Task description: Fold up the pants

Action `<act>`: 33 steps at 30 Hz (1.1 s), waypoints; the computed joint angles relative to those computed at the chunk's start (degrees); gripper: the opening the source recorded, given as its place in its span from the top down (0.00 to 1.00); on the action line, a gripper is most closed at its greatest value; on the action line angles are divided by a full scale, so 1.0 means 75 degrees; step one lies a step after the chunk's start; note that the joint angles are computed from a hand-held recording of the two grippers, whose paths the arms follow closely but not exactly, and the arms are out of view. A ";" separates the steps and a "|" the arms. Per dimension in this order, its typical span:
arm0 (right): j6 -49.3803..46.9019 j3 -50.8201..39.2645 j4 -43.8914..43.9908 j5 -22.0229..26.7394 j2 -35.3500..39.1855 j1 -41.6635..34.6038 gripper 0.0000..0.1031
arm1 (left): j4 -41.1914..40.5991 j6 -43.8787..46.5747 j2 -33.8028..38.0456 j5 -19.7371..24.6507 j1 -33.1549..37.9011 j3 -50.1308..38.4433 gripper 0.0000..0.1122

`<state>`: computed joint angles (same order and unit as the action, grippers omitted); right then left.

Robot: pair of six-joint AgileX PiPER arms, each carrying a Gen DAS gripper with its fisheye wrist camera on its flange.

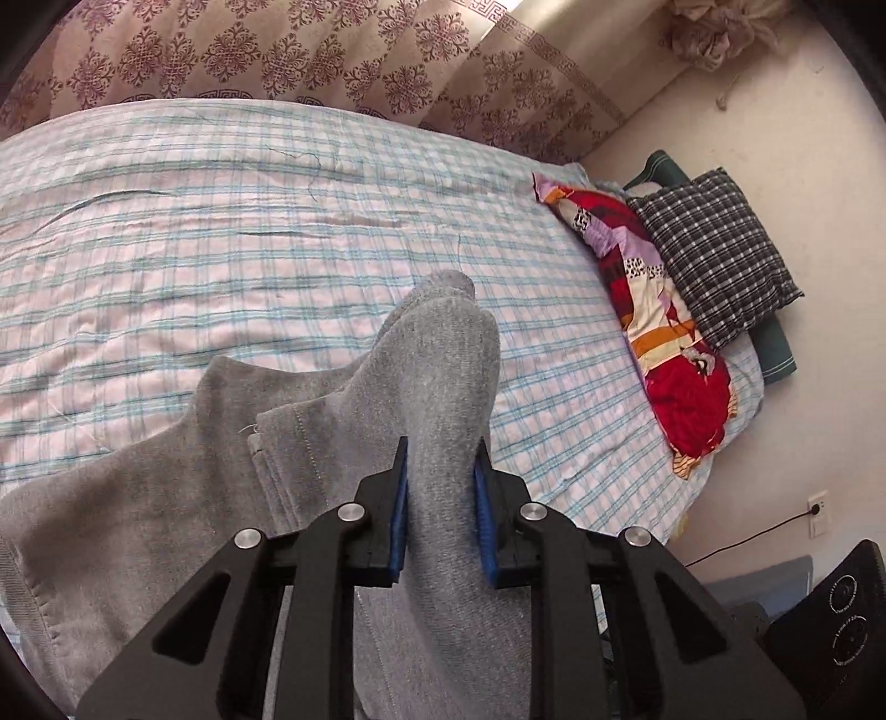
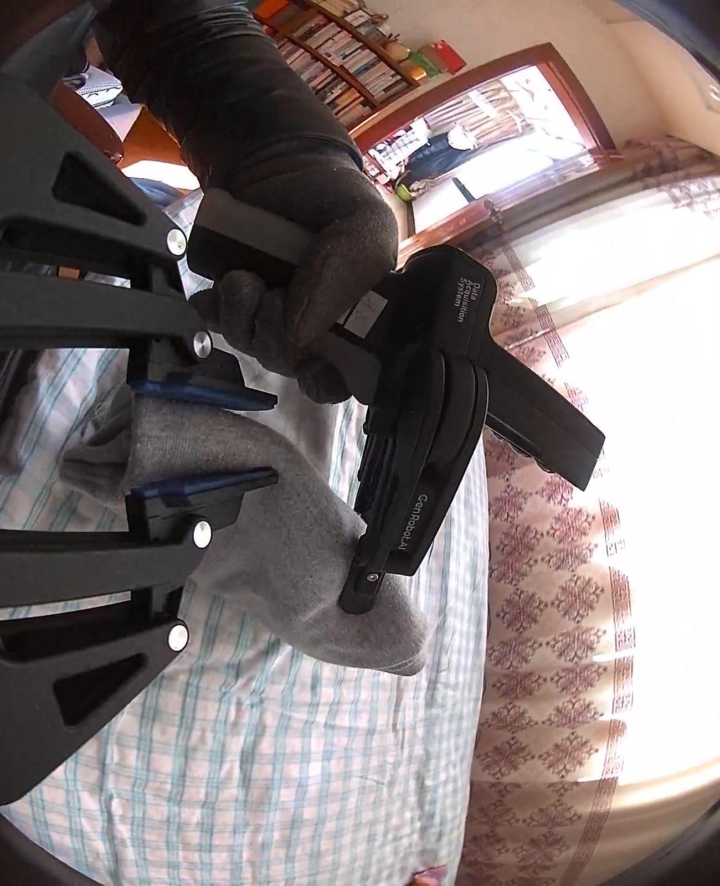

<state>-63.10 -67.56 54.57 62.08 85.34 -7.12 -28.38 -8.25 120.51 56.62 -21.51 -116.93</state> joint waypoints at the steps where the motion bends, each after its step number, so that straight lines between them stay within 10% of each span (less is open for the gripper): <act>1: 0.0080 -0.0068 -0.0036 -0.0087 -0.0002 0.0270 0.79 | -0.0380 0.0349 -0.0418 -0.0335 0.0253 0.0756 0.82; 13: 0.2139 -0.1711 -0.1332 -0.1273 0.1229 0.3893 0.79 | -0.3740 0.4516 -0.2779 -0.1178 0.3405 0.5632 0.82; 33: 0.3156 -0.3262 -0.2198 -0.1565 0.3673 0.5955 0.84 | -0.5644 0.7798 -0.2232 -0.1102 0.5927 0.7904 0.79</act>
